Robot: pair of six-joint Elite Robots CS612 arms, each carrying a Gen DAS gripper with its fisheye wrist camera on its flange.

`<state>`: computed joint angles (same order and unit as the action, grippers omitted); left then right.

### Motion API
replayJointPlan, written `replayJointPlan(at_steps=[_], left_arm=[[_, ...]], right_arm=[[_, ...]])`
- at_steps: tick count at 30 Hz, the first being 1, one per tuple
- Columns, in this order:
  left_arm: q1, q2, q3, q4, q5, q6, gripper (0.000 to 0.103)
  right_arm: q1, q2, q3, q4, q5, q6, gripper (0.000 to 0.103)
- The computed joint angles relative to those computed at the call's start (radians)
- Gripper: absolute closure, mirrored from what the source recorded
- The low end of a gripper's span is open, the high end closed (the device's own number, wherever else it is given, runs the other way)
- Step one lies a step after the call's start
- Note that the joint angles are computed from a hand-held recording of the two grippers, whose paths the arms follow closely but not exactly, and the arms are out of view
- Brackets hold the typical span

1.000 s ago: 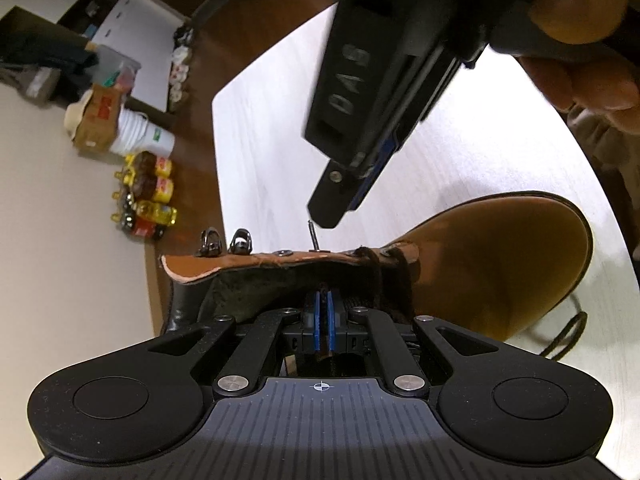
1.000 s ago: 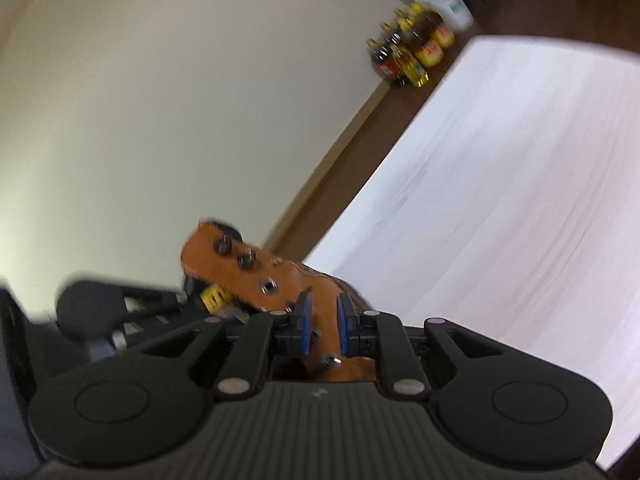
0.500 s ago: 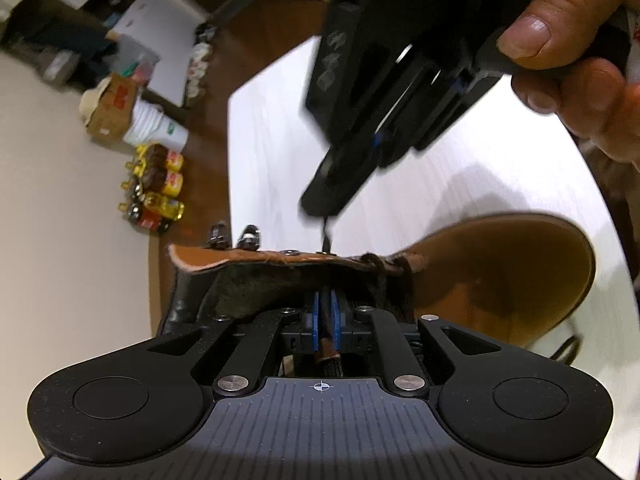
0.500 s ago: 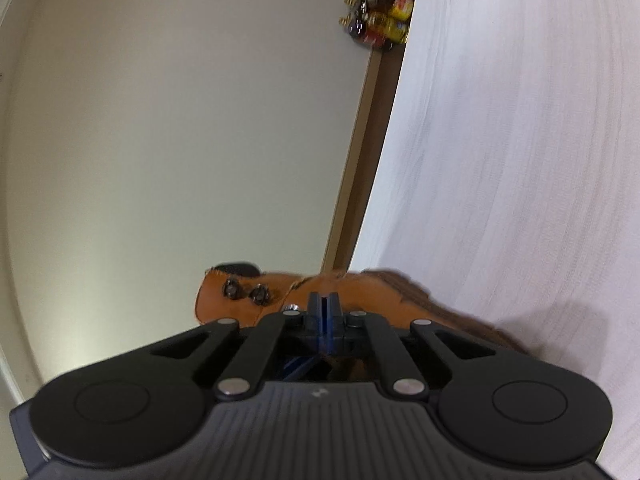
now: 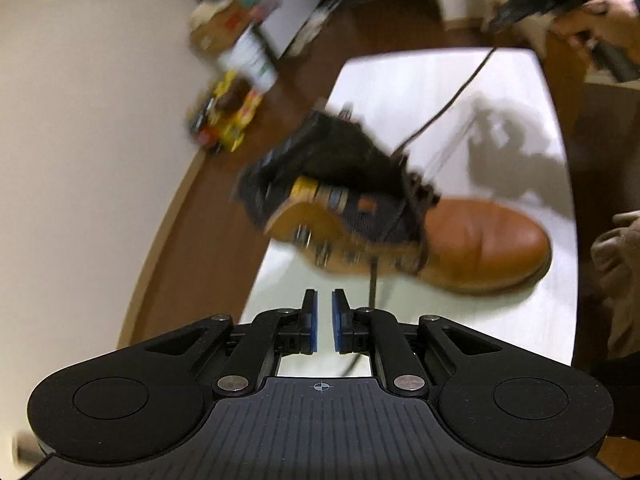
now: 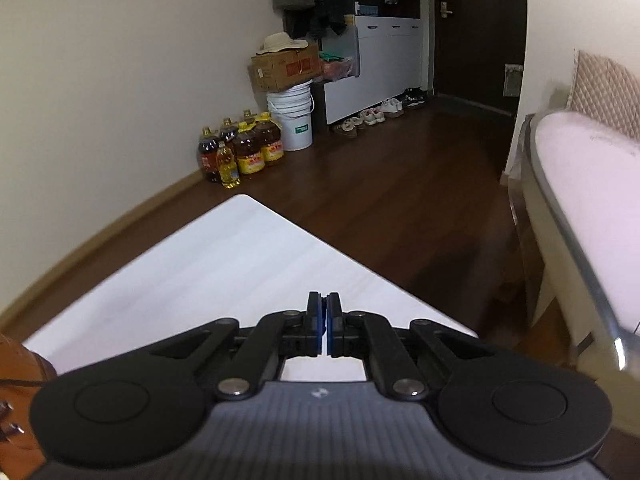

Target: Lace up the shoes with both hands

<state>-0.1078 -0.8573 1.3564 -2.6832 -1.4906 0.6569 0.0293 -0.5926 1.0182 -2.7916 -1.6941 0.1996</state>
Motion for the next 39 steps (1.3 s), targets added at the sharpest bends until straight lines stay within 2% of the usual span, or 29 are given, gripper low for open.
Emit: replayJointPlan(at_steps=[1,3,6,9,12,18,19,20,22,26,28,31,33,34,36,38,39], left_arm=[[-0.002,-0.001,0.008,0.0,0.011,-0.004,0.093],[-0.006,0.0,0.021,-0.014,0.018,-0.005,0.09],[-0.008,0.009,0.028,-0.042,0.008,-0.002,0.085],[-0.004,0.021,0.046,-0.099,-0.016,0.02,0.082],[0.006,0.045,0.043,-0.146,-0.07,0.025,0.081],[0.022,0.091,0.027,-0.207,-0.155,0.03,0.081],[0.024,0.097,0.025,-0.213,-0.161,0.022,0.085],[0.025,0.101,0.024,-0.215,-0.167,0.016,0.1],[0.027,0.102,0.025,-0.217,-0.176,0.005,0.1],[0.021,0.09,0.041,-0.238,-0.128,-0.064,0.1],[0.015,0.083,0.048,-0.234,-0.095,-0.085,0.1],[-0.006,0.074,0.062,-0.236,-0.02,-0.124,0.1],[-0.024,0.066,0.074,-0.233,0.038,-0.153,0.1],[-0.032,0.061,0.082,-0.227,0.07,-0.164,0.1],[-0.045,0.049,0.1,-0.217,0.129,-0.192,0.1],[-0.054,0.037,0.121,-0.209,0.171,-0.226,0.1],[-0.057,0.032,0.129,-0.206,0.181,-0.242,0.1]], right_arm=[[0.001,0.001,-0.001,0.002,0.003,-0.01,0.096],[0.006,-0.004,-0.003,0.018,0.039,-0.088,0.088],[0.017,-0.011,0.003,0.018,0.092,-0.115,0.087],[0.019,-0.014,0.005,0.027,0.179,-0.13,0.087],[0.021,-0.031,0.02,0.059,0.309,-0.2,0.087],[0.056,-0.037,0.013,0.083,0.355,-0.427,0.087],[0.06,-0.032,0.009,0.084,0.368,-0.461,0.087],[0.065,-0.026,-0.002,0.088,0.379,-0.509,0.086],[0.074,-0.011,-0.024,0.1,0.401,-0.606,0.086],[0.084,0.037,-0.097,0.137,0.466,-0.794,0.085],[0.092,0.08,-0.164,0.174,0.487,-0.947,0.083],[0.093,0.115,-0.215,0.206,0.535,-1.095,0.083],[0.089,0.141,-0.255,0.23,0.556,-1.173,0.088],[0.084,0.151,-0.274,0.256,0.583,-1.188,0.1],[0.072,0.165,-0.309,0.302,0.621,-1.157,0.1],[0.067,0.178,-0.333,0.298,0.579,-1.118,0.1],[0.058,0.188,-0.353,0.298,0.532,-1.067,0.101]])
